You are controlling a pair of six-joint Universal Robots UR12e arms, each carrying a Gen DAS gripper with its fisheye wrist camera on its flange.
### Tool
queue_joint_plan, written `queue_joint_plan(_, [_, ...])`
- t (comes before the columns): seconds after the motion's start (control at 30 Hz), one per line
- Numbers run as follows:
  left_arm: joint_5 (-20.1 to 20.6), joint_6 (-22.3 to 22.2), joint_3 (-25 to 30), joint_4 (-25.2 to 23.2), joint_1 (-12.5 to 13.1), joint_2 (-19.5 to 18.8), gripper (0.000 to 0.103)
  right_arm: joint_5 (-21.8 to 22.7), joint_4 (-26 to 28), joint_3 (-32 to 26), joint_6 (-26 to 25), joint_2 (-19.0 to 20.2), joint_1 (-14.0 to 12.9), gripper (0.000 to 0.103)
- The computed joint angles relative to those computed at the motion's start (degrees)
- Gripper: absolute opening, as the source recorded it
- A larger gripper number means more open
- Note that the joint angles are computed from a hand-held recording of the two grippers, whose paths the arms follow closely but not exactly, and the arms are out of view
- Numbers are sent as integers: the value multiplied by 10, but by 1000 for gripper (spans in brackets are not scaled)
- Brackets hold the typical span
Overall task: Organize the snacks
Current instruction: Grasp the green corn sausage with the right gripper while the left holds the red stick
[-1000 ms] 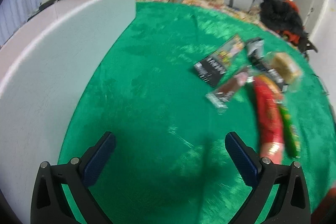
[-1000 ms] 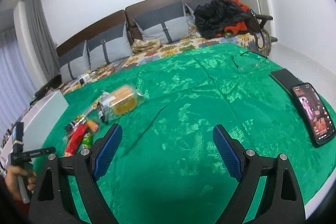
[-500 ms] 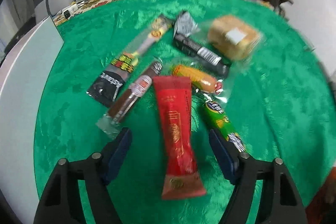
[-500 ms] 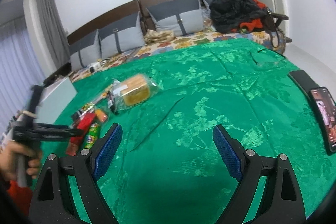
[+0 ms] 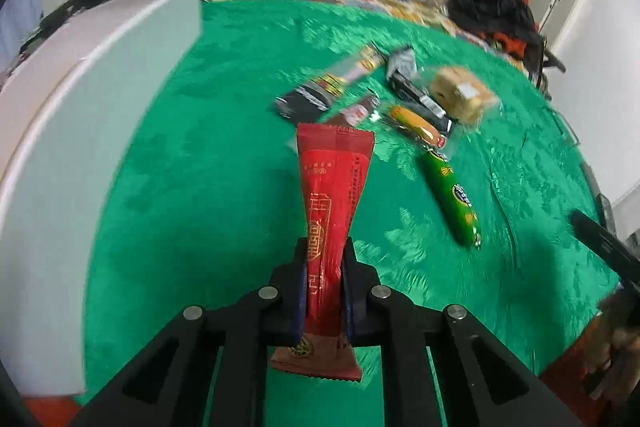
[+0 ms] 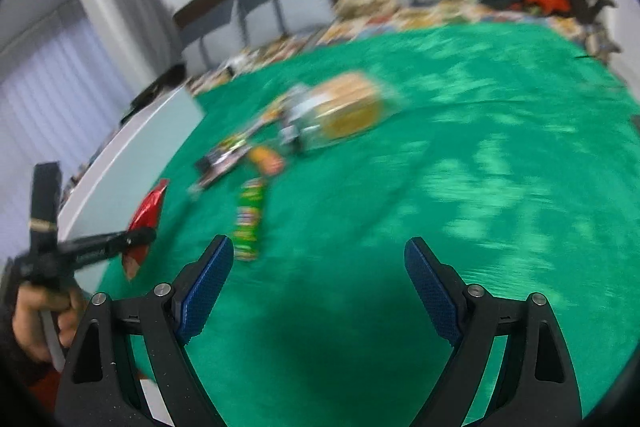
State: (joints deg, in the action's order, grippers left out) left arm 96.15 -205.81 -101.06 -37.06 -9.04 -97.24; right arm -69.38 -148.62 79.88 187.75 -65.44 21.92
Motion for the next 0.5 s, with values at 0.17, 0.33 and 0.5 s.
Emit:
queue_joint_plan(0.17, [-9, -13, -28, 31, 8, 38, 13, -22, 248, -180, -39, 88, 40, 71])
queue_joint_plan(0.33, [-20, -17, -51, 48, 22, 76, 13, -78, 437, -322, -67, 163, 60, 25])
queue_joint_plan(0.5, [-29, -23, -75, 76, 47, 119, 13, -70, 453, -320, -36, 158, 57, 23])
